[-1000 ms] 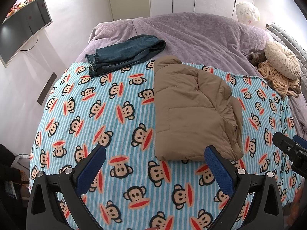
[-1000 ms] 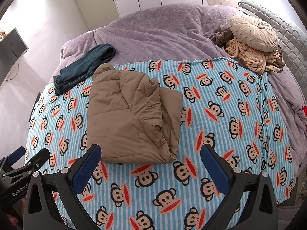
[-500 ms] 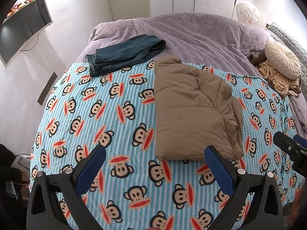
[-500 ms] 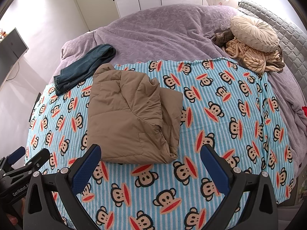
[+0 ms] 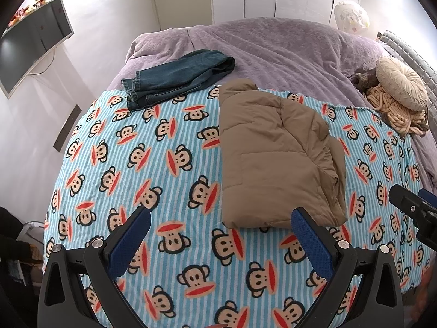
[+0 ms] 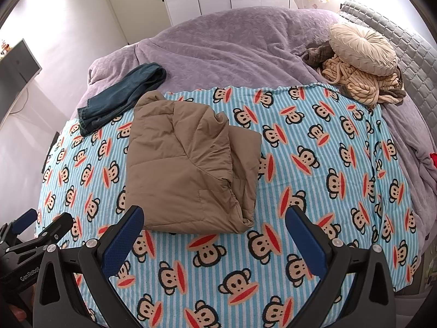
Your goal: Fold large clothes
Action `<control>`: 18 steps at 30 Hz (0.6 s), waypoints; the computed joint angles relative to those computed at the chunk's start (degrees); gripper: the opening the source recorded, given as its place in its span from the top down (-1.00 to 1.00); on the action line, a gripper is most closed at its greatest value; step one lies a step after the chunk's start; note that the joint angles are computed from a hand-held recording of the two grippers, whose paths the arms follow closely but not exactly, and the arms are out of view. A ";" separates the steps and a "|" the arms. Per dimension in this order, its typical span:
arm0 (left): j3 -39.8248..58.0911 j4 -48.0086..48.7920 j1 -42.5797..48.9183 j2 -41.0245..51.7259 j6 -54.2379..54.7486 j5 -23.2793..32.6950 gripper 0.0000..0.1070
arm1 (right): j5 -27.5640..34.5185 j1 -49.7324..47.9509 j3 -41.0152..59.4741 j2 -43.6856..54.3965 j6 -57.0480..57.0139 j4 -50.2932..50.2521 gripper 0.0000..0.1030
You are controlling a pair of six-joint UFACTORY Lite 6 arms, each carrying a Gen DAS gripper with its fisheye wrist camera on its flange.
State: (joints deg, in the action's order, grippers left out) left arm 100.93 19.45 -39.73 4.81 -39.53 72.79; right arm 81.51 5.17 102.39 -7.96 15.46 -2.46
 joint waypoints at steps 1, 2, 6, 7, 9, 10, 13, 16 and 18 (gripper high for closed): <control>-0.15 0.28 -0.05 -0.07 -0.31 0.06 -0.93 | -0.18 0.01 -0.44 -0.24 0.08 -0.02 -1.00; -0.40 0.22 0.13 -0.25 -0.08 -0.14 -0.93 | 0.05 0.06 0.07 0.05 0.10 -0.03 -1.00; -1.51 -0.39 0.54 -1.11 0.99 -0.82 -0.93 | -0.08 -0.06 -0.28 -0.13 -0.06 0.07 -1.00; -2.31 -0.21 0.52 -1.69 0.84 -0.95 -0.93 | -0.09 0.10 -0.37 -0.25 0.15 -0.09 -1.00; -0.96 -0.17 0.69 -0.69 1.26 -0.61 -0.93 | -0.04 0.13 -0.19 -0.16 0.23 -0.05 -1.00; -1.55 0.08 0.65 -1.18 0.97 -0.63 -0.93 | -0.07 0.10 -0.34 -0.21 0.22 -0.03 -1.00; -1.02 -0.17 0.91 -0.97 1.06 -0.65 -0.93 | -0.02 0.36 -0.24 -0.02 0.37 0.02 -1.00; -1.00 -0.02 1.03 -0.96 1.44 -0.98 -0.93 | -0.01 0.78 -0.27 -0.05 0.72 -0.22 -1.00; -0.83 0.11 1.04 -0.83 1.85 -1.19 -0.93 | -0.04 0.89 -0.45 -0.18 0.91 -0.31 -1.00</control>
